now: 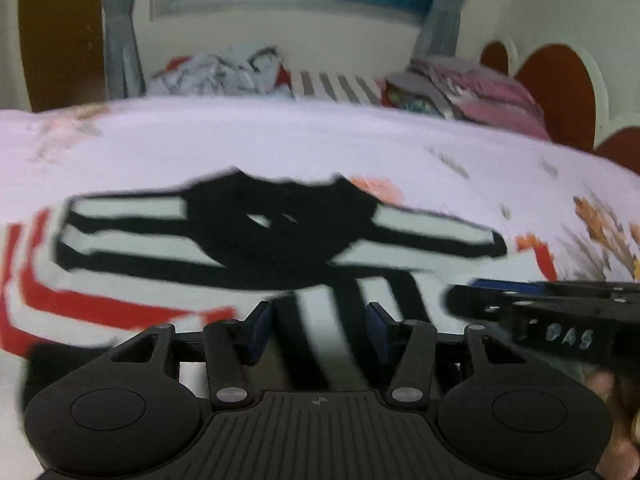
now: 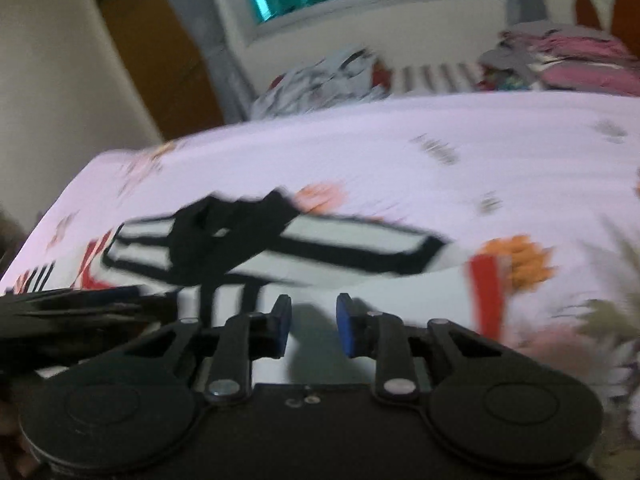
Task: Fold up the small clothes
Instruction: 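Fold the held sleeve across the sweater body with the left gripper and release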
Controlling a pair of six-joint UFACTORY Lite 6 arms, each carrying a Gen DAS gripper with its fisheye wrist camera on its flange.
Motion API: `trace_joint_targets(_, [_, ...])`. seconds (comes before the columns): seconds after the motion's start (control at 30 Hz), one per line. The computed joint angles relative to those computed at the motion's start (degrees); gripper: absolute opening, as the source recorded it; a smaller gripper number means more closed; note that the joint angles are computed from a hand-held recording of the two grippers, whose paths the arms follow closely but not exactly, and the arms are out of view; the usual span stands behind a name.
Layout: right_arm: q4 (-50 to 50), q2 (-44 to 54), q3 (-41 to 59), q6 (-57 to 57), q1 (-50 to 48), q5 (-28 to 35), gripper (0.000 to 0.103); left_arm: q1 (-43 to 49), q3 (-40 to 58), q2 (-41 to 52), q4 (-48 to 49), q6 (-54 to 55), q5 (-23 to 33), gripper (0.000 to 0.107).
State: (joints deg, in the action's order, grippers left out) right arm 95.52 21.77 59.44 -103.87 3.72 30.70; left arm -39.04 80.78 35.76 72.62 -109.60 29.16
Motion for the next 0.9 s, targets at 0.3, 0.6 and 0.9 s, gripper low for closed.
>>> trace_joint_targets(0.3, [4.7,0.2,0.0,-7.2,-8.6,-4.9,0.001,3.9,-20.1,-11.9,13.9,-12.4,1.4,0.052])
trace_joint_targets(0.6, [8.2,-6.1,-4.9,-9.0,-8.6,-5.6,0.041,2.2,-26.7,-19.6,12.8,-13.9,6.0,0.056])
trace_joint_targets(0.9, [15.8,-20.9,-23.5,-15.6,-1.5,-9.3,0.023,-9.2,-15.7,-9.4,7.3,-8.3,4.6,0.058])
